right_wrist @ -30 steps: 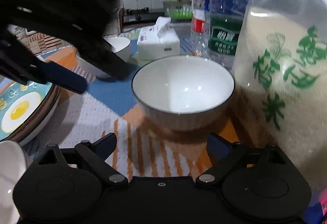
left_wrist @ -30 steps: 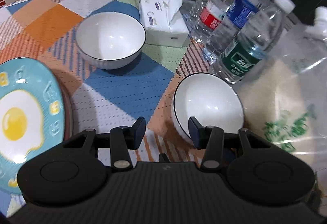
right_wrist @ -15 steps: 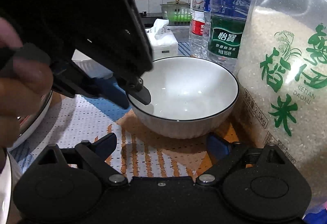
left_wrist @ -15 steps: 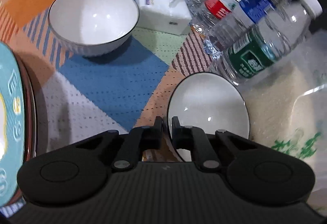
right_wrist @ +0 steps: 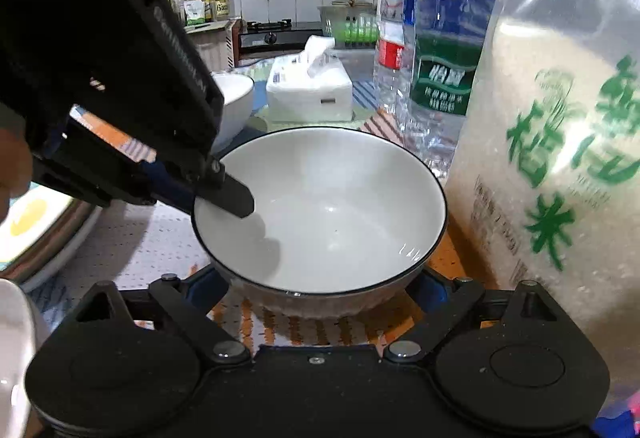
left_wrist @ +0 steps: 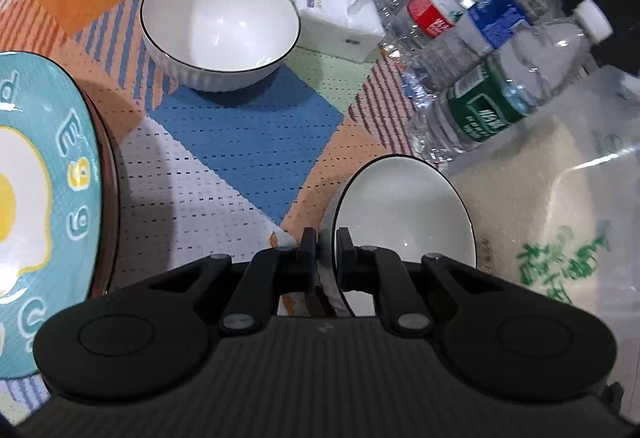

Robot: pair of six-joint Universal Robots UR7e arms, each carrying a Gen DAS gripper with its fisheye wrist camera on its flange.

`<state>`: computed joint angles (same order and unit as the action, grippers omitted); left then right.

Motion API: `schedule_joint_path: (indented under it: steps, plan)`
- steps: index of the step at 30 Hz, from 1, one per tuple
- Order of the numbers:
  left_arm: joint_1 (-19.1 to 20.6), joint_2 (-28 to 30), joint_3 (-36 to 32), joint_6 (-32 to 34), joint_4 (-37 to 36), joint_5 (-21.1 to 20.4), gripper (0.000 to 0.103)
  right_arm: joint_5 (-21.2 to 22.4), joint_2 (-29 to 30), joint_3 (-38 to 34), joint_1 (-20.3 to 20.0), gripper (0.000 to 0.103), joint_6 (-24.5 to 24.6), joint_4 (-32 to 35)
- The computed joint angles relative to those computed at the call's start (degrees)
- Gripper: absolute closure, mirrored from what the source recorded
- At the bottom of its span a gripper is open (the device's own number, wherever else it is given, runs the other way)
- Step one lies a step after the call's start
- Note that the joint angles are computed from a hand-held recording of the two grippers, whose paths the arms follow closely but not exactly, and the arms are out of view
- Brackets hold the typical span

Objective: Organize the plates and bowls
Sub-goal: 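Grip the white bowl by the rice bag with the left tool while the right tool grips its opposite rim, then carry the bowl with both tools and lower it into the first bowl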

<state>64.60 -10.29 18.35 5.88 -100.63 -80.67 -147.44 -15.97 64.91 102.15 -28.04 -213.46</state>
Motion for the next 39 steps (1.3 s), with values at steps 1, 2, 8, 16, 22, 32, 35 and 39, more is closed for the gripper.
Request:
schedule_joint_path:
  steps: [1,2,8,16,22,32,35,39]
  plan:
    - [-0.1,-1.1,1.6,0.4,-0.7,0.0,0.095,-0.1,-0.2,-0.1,0.1,0.007,-0.4,0.4]
    - [-0.3,-2.3,3.2,0.7,-1.4,-0.1,0.095,-0.1,-0.4,0.1,0.5,0.007,-1.1,0.1]
    - [-0.7,-8.4,9.7,0.6,-2.7,-0.3,0.094,2.4,-2.0,2.6,2.5,0.007,-9.3,-3.8]
    - [-1.0,-17.6,20.5,2.1,-7.4,0.6,0.093,12.3,-7.8,12.6,4.4,0.004,-7.6,-3.7]
    - [-0.8,-22.9,27.0,1.3,-10.2,2.5,0.093,16.9,-9.2,14.9,5.3,0.004,-7.9,-1.4]
    - [1.2,-28.3,32.1,-2.4,-9.9,5.7,0.093,23.9,-11.2,17.8,5.4,0.004,-6.5,6.3]
    - [1.8,-29.2,33.7,-3.5,-10.3,6.9,0.093,26.6,-12.2,19.1,5.2,0.004,-4.2,9.7]
    - [2.5,-29.6,34.6,-4.4,-9.1,7.7,0.093,27.7,-12.3,20.0,5.0,0.004,-1.9,12.9]
